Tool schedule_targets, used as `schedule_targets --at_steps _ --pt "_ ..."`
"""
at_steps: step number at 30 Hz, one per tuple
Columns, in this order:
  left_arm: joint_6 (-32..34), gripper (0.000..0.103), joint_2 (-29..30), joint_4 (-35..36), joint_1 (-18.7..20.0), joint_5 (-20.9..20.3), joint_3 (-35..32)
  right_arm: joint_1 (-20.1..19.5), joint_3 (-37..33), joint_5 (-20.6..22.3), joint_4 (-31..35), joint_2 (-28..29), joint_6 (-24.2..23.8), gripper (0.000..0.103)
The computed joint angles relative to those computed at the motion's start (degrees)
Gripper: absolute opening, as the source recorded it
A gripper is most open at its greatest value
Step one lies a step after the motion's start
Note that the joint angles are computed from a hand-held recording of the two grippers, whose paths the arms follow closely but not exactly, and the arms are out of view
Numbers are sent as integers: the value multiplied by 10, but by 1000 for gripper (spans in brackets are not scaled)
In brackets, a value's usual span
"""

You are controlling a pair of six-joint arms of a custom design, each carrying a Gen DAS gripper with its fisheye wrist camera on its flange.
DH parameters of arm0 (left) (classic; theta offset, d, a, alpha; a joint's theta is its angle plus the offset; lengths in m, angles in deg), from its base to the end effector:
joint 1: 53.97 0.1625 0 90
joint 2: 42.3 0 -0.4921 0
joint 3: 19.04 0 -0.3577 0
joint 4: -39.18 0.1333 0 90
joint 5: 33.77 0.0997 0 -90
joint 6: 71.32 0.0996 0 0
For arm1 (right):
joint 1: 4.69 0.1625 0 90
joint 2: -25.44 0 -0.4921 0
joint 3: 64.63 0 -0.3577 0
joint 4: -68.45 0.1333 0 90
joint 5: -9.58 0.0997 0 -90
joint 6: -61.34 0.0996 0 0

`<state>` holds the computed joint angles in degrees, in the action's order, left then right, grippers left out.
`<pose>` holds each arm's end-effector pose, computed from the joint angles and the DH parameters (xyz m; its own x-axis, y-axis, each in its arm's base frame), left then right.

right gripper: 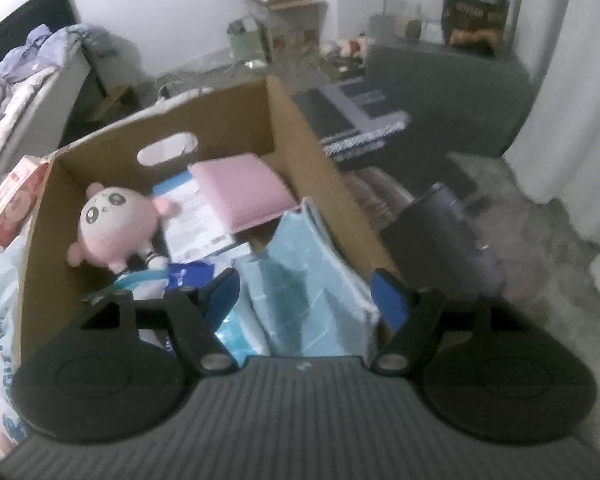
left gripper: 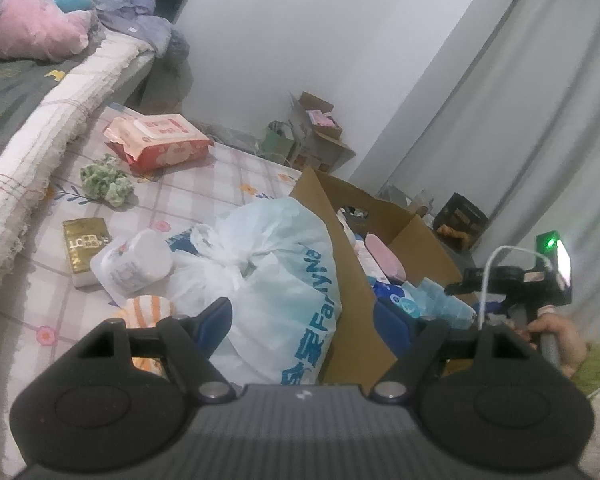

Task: Organize soft objects
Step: 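Move the right gripper back toward the orange-and-white striped towel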

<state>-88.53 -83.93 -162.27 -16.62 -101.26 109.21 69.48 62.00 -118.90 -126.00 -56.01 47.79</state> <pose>-0.3078 -0.4506 0.0907 -0.8709 0.4454 -0.2077 0.4855 0.7144 -0.5039 -0.0523 -0.4459 0.4413 -0.6230 0.5927 0.5105 -0.0068 0.6485 -0.7612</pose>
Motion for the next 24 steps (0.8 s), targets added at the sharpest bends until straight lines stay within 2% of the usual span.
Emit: schedule_targets --at_steps 5,8,9,15,18,24 --pt "-4 79 -4 -2 1 6 4 -20 -9 29 14 17 34 73" --pt "-5 79 -5 -1 1 6 5 -25 -9 57 5 21 31 75" --pt "-5 79 -6 -1 1 6 5 -23 -12 59 7 25 33 79" --pt "-5 81 -7 6 1 8 9 -16 -29 68 55 46 49 78" --pt "-5 82 -9 10 -1 24 13 -12 -26 67 56 49 39 78" --pt "8 83 -14 2 -6 78 26 11 -4 122 41 11 34 78"
